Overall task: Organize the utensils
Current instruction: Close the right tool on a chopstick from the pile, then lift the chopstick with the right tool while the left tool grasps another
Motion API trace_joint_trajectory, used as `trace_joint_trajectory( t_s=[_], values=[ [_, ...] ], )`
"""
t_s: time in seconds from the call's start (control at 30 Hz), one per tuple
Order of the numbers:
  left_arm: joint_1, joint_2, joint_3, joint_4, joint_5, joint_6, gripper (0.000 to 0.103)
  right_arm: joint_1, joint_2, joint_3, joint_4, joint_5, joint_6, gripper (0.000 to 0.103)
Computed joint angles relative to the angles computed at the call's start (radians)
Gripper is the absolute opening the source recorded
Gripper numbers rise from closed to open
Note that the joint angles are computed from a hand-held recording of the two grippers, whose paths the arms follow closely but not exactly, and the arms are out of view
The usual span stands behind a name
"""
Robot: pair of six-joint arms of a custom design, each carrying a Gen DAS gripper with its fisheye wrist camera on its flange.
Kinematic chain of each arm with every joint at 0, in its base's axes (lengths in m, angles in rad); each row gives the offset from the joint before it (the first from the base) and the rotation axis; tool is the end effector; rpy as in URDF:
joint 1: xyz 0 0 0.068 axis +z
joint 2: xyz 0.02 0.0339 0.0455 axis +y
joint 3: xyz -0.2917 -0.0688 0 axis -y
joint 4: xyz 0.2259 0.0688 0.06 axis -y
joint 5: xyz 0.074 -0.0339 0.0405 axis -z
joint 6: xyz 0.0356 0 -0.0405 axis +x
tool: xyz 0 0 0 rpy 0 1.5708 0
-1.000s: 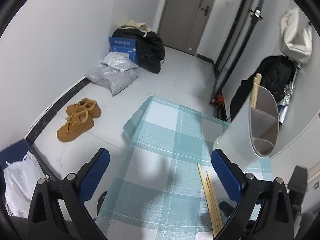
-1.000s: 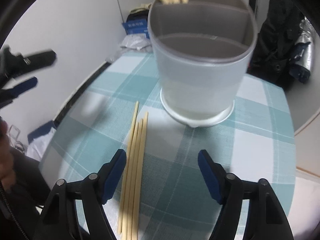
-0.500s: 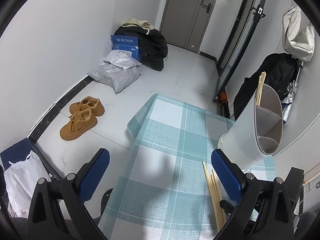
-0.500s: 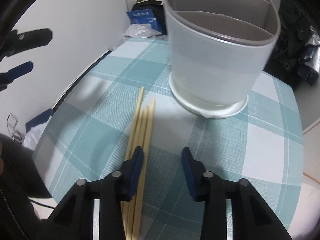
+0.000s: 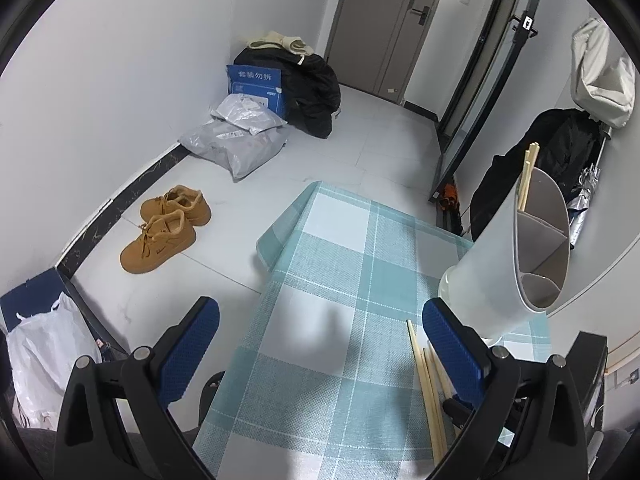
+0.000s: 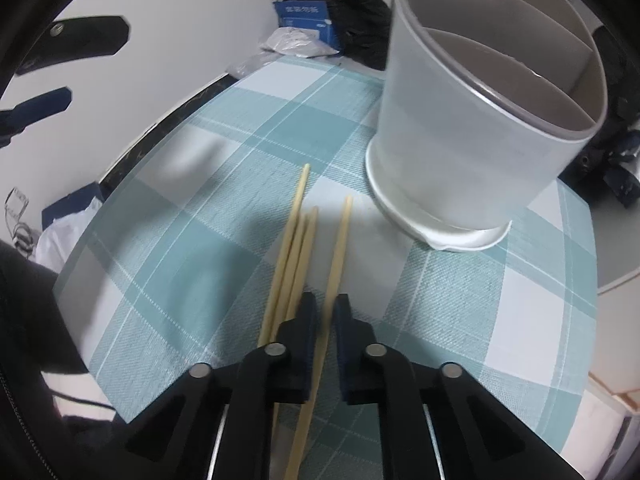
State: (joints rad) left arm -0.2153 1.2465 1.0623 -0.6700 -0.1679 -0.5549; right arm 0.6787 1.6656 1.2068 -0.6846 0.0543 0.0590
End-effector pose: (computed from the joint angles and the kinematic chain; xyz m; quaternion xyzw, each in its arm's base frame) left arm 0.2277 -0.0437 0.3253 -0.1867 0.9148 -0.0585 0.3533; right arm 0.2520 0.2007 0.2579 -0.2924 0.9321 0.0517 0.2073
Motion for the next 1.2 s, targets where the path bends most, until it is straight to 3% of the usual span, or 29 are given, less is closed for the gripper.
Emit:
trace_joint_trajectory(
  t_s=[0.4,0.83,1.0,1.2],
  values=[
    [0.017,0.002,-0.009,-0.008,0.016,-0.031,0.099,-0.016,-0.077,-0.042,-0.077,0.002,-0.015,0.006],
    [0.062,0.006,-0.023,-0.011,0.023,-0.067,0.099,-0.002,0.069,0.081,0.003,0.032,-0.032,0.005],
    [0.07,0.017,-0.032,-0.007,0.058,-0.063,0.099,-0.033,0.056,0.068,0.019,-0.03,0.005,0.004],
    [0.026,0.071,-0.005,-0.037,0.054,-0.051,0.099,-0.097,-0.082,0.009,0.048,-0.107,0.041,0.004]
  ],
)
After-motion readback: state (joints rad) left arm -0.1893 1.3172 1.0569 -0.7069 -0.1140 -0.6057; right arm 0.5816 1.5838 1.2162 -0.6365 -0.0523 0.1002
